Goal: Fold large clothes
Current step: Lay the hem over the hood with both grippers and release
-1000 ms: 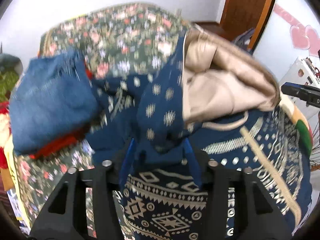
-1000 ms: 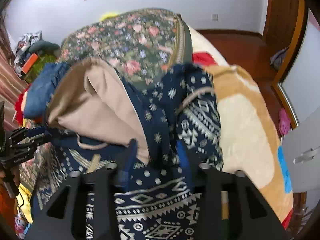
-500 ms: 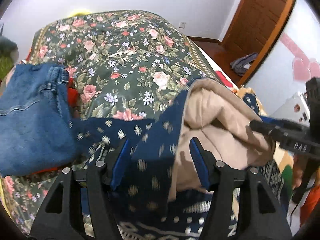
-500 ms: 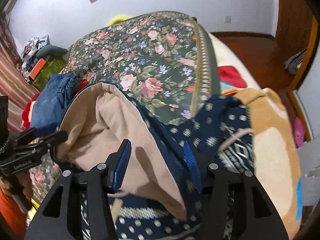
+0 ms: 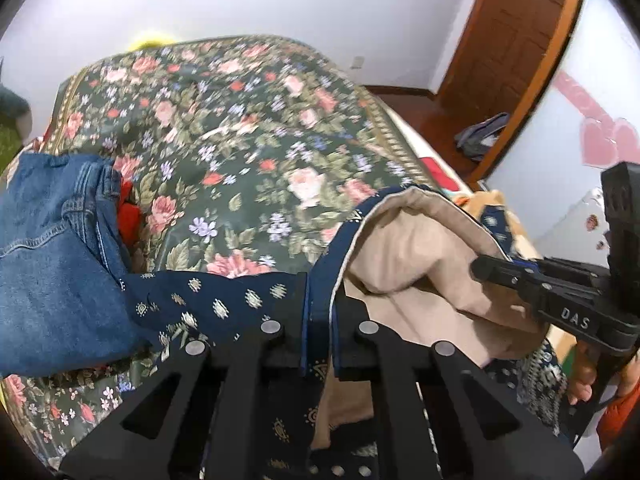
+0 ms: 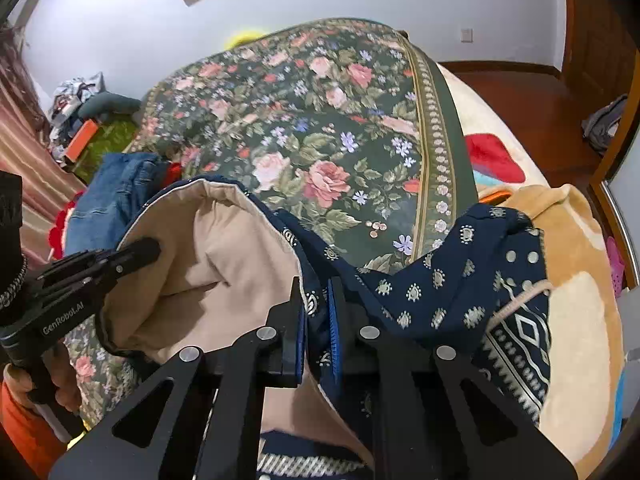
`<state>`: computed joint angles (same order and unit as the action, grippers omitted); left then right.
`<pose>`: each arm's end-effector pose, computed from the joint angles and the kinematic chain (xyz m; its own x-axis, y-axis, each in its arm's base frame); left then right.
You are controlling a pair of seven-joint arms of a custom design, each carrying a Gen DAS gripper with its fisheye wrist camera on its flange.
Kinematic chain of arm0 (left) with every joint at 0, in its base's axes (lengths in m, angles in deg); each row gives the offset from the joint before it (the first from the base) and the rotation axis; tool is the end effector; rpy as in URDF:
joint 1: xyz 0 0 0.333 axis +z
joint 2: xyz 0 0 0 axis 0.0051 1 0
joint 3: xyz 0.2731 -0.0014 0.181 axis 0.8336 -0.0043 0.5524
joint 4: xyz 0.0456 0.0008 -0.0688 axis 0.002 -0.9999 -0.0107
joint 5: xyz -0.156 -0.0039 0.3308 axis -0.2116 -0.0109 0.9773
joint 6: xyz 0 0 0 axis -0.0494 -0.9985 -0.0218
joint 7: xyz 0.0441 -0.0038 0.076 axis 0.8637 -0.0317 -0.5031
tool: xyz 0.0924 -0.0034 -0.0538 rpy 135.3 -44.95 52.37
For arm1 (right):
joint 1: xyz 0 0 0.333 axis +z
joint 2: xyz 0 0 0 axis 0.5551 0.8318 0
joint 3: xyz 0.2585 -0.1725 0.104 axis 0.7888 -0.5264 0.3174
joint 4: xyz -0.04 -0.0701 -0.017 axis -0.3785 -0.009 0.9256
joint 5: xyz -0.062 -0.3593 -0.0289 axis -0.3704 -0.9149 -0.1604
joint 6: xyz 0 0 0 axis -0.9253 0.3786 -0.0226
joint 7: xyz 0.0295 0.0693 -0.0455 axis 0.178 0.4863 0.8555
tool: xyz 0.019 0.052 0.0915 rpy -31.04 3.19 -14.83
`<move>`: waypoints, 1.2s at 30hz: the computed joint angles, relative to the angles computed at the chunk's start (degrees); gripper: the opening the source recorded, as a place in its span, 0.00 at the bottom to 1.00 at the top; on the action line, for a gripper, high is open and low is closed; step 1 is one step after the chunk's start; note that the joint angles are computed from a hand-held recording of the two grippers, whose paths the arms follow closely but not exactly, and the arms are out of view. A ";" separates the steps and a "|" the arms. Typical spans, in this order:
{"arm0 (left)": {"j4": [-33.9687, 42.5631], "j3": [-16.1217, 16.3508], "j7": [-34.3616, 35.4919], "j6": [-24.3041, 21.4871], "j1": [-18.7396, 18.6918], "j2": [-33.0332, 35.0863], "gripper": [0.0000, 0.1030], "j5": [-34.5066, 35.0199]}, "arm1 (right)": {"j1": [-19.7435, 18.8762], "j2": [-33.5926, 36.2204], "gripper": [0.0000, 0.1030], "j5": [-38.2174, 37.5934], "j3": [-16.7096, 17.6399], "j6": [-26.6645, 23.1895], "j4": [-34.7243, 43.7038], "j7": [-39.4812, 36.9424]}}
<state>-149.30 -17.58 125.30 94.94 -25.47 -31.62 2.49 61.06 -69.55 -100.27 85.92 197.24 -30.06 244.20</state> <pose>0.5522 -0.4455 0.5578 -0.6353 -0.7586 0.1445 -0.6622 0.4388 -0.6075 0.4693 0.3478 0.5457 -0.1831 -0.9341 -0.3064 -0.7609 0.3320 -0.5575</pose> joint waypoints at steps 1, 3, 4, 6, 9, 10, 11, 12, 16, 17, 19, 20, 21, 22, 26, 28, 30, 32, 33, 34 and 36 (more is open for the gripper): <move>-1.71 -0.40 0.82 0.91 0.27 -1.46 0.07 -0.24 | 0.30 -0.79 0.07 -1.05 0.21 -0.44 -0.16 0.38; -4.98 -1.28 2.72 2.55 0.87 -4.37 0.07 -1.18 | 0.63 -2.13 0.07 -3.06 0.84 -1.23 -0.36 0.87; -7.32 -1.77 3.92 3.88 1.22 -6.39 0.07 -1.77 | 0.91 -3.26 0.07 -4.17 1.38 -2.16 -0.60 1.35; -11.75 -2.58 6.30 6.50 1.88 -10.17 0.07 -3.36 | 0.98 -5.05 0.07 -5.37 2.32 -2.92 -1.30 2.15; -17.21 -3.78 10.77 9.30 2.93 -15.03 0.07 -7.68 | 0.91 -8.06 0.07 -6.04 3.96 -3.57 -3.13 3.21; -18.96 -4.18 12.77 9.74 3.36 -16.70 0.07 -10.07 | 0.93 -9.19 0.07 -5.97 4.57 -3.76 -3.95 3.59; -20.50 -4.49 14.96 9.81 3.73 -18.26 0.07 -12.99 | 0.79 -9.89 0.07 -5.99 5.10 -3.64 -4.56 3.97; -21.49 -4.46 16.34 9.75 3.70 -19.23 0.07 -15.07 | 0.78 -10.91 0.06 -5.72 5.61 -3.23 -5.54 4.25; -25.77 -3.73 23.61 6.73 3.35 -23.36 0.07 -25.37 | 0.70 -13.08 0.06 -4.20 7.55 -2.83 -8.11 4.83; -27.23 -3.41 24.01 6.93 2.88 -24.27 0.07 -25.25 | 0.72 -13.01 0.06 -3.78 7.96 -3.15 -8.25 4.56; -29.66 -2.93 21.77 7.93 1.95 -25.51 0.07 -20.45 | 0.97 -12.65 0.06 -3.41 8.99 -6.13 -7.91 4.16; -30.39 -2.76 19.78 8.12 1.64 -25.79 0.07 -17.38 | 1.11 -12.63 0.06 -3.29 9.22 -7.17 -7.94 4.31; -30.61 -2.54 18.56 7.84 1.43 -25.85 0.07 -15.68 | 1.27 -12.53 0.06 -2.74 9.18 -7.97 -7.94 4.16; -30.46 -2.31 17.68 6.94 1.31 -25.71 0.07 -14.59 | 1.41 -12.57 0.06 -2.20 9.01 -8.23 -8.02 3.99; -28.63 -1.62 15.29 4.52 1.34 -24.45 0.26 -13.64 | 1.19 -13.40 0.17 -1.05 8.58 -8.10 -8.65 4.83; -28.50 -1.37 13.24 6.20 1.56 -24.18 0.43 -12.59 | 0.71 -13.56 0.41 -1.31 8.55 -7.56 -8.60 5.51; -27.96 -1.20 11.15 7.82 1.76 -23.49 0.47 -11.29 | -0.34 -12.96 0.54 -5.07 9.45 -8.53 -7.49 7.83; -25.60 -1.09 9.91 6.82 2.02 -21.65 0.47 -10.70 | -0.31 -11.55 0.54 -5.70 8.98 -9.01 -5.94 6.72; -24.46 -1.08 9.23 6.29 2.12 -20.73 0.47 -10.40 | -0.18 -11.05 0.54 -5.47 8.50 -8.42 -5.63 6.25; -23.23 -1.07 8.34 5.83 2.14 -19.65 0.47 -9.77 | -0.14 -10.38 0.54 -5.06 7.90 -7.43 -5.36 5.62; -20.44 -0.97 6.35 4.72 2.08 -17.17 0.47 -7.97 | -0.15 -8.26 0.54 -4.35 6.81 -6.25 -3.99 4.14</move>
<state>-169.74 -18.55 131.65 99.66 -23.38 -48.79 -5.48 60.91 -77.82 -104.62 92.74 190.99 -34.05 248.33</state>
